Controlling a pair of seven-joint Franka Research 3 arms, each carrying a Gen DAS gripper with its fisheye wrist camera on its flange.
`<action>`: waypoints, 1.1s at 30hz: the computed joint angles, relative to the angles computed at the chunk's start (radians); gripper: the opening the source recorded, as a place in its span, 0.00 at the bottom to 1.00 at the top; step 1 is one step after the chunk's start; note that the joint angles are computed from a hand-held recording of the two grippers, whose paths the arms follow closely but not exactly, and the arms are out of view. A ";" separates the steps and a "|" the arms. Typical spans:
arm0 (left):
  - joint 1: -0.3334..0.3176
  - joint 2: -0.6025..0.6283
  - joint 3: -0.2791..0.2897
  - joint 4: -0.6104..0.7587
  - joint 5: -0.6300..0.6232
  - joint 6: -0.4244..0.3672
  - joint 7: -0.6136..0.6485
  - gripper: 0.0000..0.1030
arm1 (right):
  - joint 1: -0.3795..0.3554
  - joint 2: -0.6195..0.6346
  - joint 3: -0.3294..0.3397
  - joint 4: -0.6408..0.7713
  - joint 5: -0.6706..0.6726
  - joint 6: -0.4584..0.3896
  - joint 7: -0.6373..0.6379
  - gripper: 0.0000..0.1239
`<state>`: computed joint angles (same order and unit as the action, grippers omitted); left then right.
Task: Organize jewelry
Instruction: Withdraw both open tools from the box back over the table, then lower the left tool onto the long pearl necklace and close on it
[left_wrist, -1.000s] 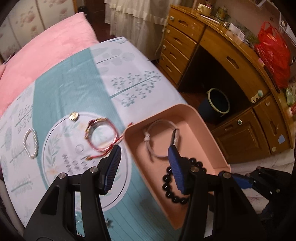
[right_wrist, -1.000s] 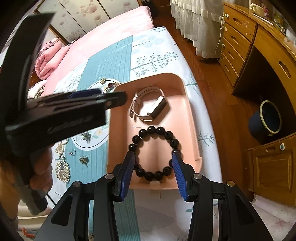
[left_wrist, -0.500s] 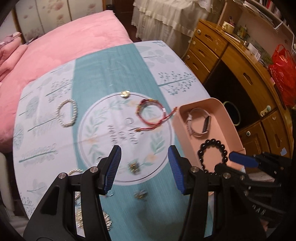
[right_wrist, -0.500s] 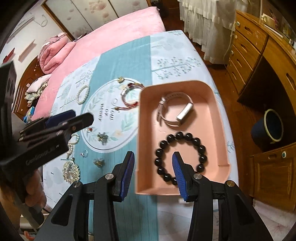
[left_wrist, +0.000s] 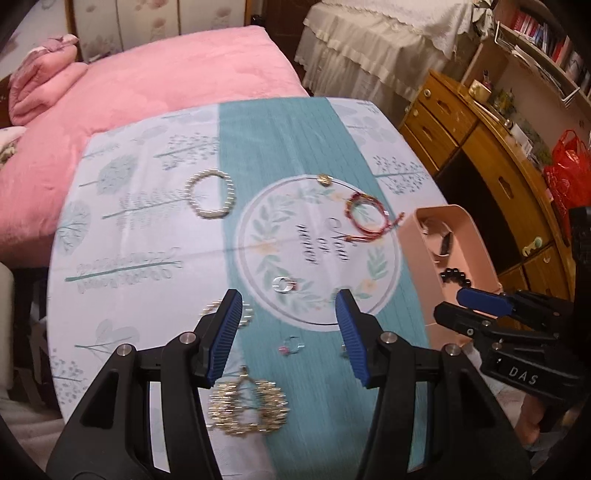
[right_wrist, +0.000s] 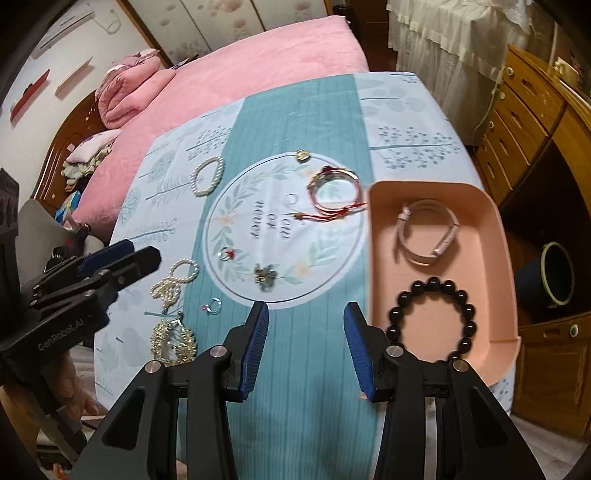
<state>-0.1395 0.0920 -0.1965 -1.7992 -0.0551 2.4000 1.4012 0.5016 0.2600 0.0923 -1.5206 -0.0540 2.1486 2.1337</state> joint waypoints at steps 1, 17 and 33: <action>0.002 -0.014 0.005 -0.020 0.018 0.013 -0.006 0.48 | 0.005 0.006 0.002 0.009 -0.002 -0.004 0.003 0.35; 0.071 -0.068 0.055 -0.149 -0.032 -0.056 0.116 0.48 | 0.089 0.130 0.000 0.151 -0.021 -0.047 0.031 0.35; 0.123 0.086 0.029 -0.058 -0.153 -0.114 0.284 0.48 | 0.127 0.201 -0.004 0.156 0.006 -0.033 0.082 0.35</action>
